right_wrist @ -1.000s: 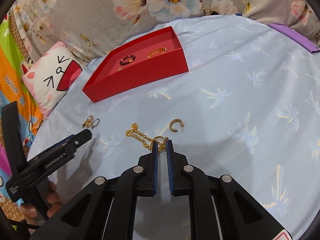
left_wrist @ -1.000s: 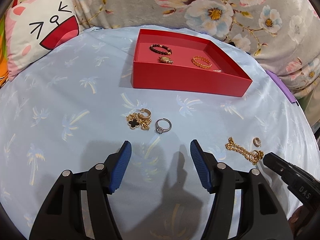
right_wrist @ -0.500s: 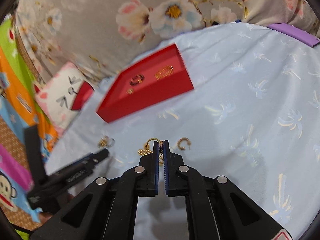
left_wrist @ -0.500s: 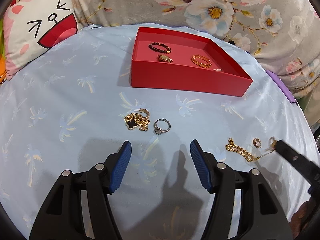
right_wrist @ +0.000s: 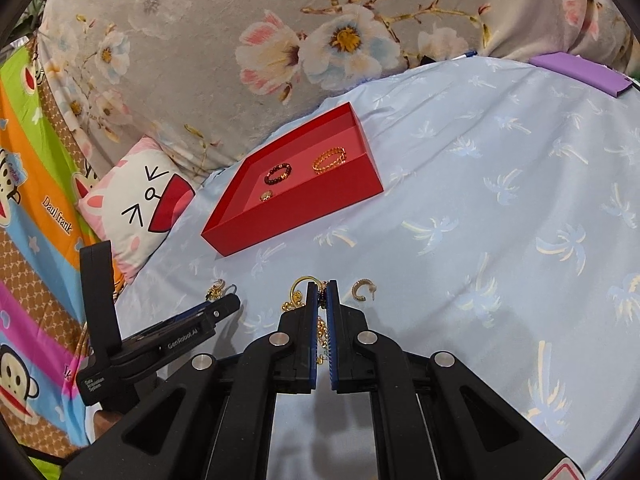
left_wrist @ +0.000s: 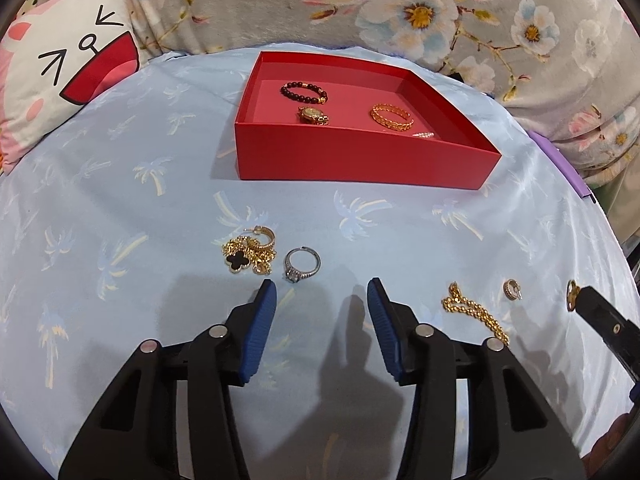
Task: Organize jewelry
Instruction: 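Close left tool on silver ring while right tool holds gold chain, then carry ring with left tool while right tool carries chain over red box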
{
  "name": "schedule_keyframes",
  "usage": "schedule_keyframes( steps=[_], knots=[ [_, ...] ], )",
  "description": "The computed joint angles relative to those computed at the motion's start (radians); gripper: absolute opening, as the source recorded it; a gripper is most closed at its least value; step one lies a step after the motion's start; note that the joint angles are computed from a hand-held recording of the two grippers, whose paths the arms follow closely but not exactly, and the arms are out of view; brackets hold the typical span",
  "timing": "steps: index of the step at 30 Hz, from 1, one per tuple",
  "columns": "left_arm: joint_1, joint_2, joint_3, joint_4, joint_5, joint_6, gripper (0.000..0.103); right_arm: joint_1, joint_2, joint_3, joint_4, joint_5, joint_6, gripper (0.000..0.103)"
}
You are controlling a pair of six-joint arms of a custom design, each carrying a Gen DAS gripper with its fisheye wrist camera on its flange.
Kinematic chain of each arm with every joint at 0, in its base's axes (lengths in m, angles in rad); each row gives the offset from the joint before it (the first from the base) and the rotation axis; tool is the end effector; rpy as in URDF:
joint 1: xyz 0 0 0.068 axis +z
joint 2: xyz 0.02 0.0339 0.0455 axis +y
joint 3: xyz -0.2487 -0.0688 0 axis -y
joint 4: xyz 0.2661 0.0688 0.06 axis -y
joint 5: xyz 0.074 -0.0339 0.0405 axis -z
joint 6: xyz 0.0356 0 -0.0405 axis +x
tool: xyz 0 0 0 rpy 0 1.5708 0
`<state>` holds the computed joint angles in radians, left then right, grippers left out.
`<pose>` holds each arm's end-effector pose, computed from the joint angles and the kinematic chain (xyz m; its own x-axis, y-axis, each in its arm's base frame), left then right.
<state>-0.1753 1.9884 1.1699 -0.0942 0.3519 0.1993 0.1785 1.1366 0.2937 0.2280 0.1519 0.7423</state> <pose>0.4037 -0.0840 0.1026 -0.6901 0.3110 -0.6535 0.5182 0.8427 -0.1462 0.2238 0.0349 0.1174 -0.4548 0.5969 -0.6609 0.3441 0.8023 0.4878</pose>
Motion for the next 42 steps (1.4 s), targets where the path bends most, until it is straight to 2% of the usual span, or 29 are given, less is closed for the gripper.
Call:
schedule_keyframes(
  steps=[4, 11, 19, 26, 30, 33, 37, 42],
  knots=[
    [-0.010, 0.020, 0.026, 0.001, -0.020, -0.006, 0.042, -0.009, 0.023, -0.004, 0.024, -0.019, 0.001, 0.005],
    [-0.014, 0.042, 0.057, -0.010, -0.027, -0.017, 0.010, -0.028, 0.054, -0.009, 0.057, -0.045, -0.001, 0.005],
    [-0.009, 0.022, 0.028, 0.003, -0.026, -0.017, 0.008, -0.027, 0.052, -0.007, 0.057, -0.048, -0.005, 0.005],
    [0.017, -0.106, -0.040, -0.026, 0.046, -0.021, 0.008, -0.001, -0.024, 0.025, -0.041, -0.027, -0.041, 0.005],
    [0.027, -0.148, 0.016, -0.099, 0.104, -0.017, 0.008, -0.031, -0.007, 0.113, -0.092, -0.064, -0.110, 0.005],
    [0.018, -0.148, 0.079, -0.124, 0.112, -0.020, 0.008, -0.075, 0.056, 0.210, -0.102, -0.114, -0.171, 0.005],
    [0.000, -0.091, 0.226, -0.130, 0.086, -0.042, 0.008, -0.146, 0.239, 0.412, -0.116, -0.197, -0.248, 0.005],
    [-0.024, 0.088, 0.503, -0.202, 0.051, -0.076, 0.008, -0.217, 0.510, 0.682, -0.169, -0.289, -0.269, 0.005]
  ],
)
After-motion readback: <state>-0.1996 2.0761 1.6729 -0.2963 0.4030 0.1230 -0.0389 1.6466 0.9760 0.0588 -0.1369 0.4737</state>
